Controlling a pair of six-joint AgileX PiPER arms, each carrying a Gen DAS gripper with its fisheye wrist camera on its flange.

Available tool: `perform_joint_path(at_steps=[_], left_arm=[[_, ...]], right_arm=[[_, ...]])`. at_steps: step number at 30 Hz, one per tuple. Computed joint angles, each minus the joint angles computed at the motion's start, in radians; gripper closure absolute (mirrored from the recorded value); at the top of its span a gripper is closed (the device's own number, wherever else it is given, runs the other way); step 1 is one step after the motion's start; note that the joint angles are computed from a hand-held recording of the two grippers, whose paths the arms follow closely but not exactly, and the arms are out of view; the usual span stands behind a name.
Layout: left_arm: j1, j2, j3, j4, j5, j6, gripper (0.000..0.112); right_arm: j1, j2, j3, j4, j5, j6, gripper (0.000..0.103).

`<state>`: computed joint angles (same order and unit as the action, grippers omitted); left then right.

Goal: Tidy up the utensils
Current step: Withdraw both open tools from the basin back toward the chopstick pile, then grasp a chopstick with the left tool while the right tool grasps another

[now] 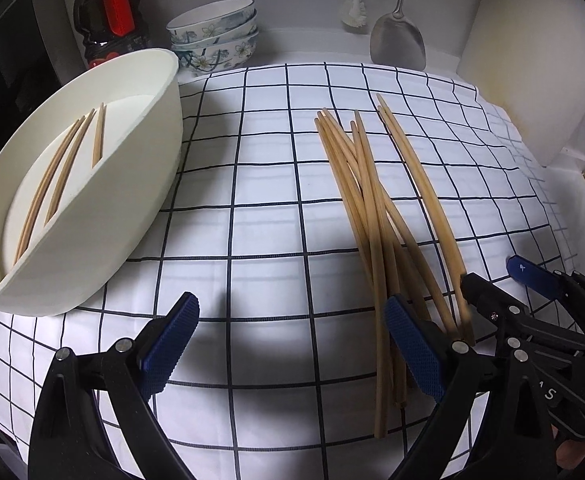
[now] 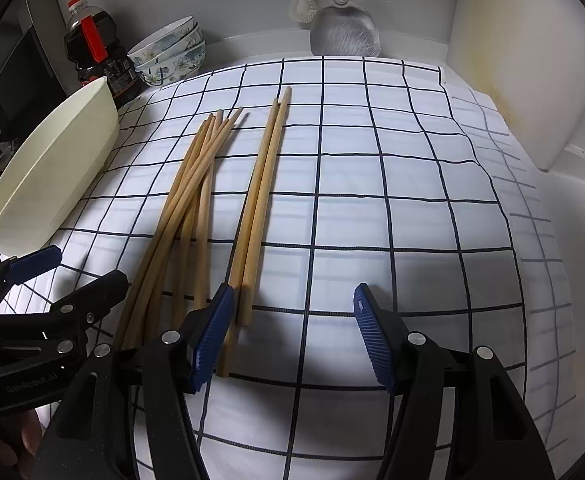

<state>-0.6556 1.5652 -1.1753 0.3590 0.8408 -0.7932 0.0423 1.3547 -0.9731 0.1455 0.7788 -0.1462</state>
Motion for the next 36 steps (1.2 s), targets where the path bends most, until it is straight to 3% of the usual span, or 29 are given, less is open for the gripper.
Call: perform_joint_path(at_steps=[16,19,23,29,36], left_arm=[[-0.008,0.023,0.000,0.003,-0.004,0.010,0.020],[-0.006,0.026,-0.005,0.005,-0.008,0.005,0.024],[0.008,0.031,-0.012,-0.034,-0.030,0.031,0.037],[0.028,0.023,-0.007,-0.107,-0.069,0.079,0.054],[0.047,0.009,0.016,-0.132,-0.091,0.078,0.055]], right_arm=[[0.000,-0.019,0.014,-0.040,-0.011,-0.003,0.044],[0.014,-0.015,0.014,-0.062,-0.019,0.008,0.044],[0.033,0.000,0.012,-0.075,-0.034,0.010,0.044],[0.052,0.015,0.006,-0.078,-0.057,-0.017,0.053],[0.057,0.022,0.006,-0.065,-0.074,-0.044,0.060]])
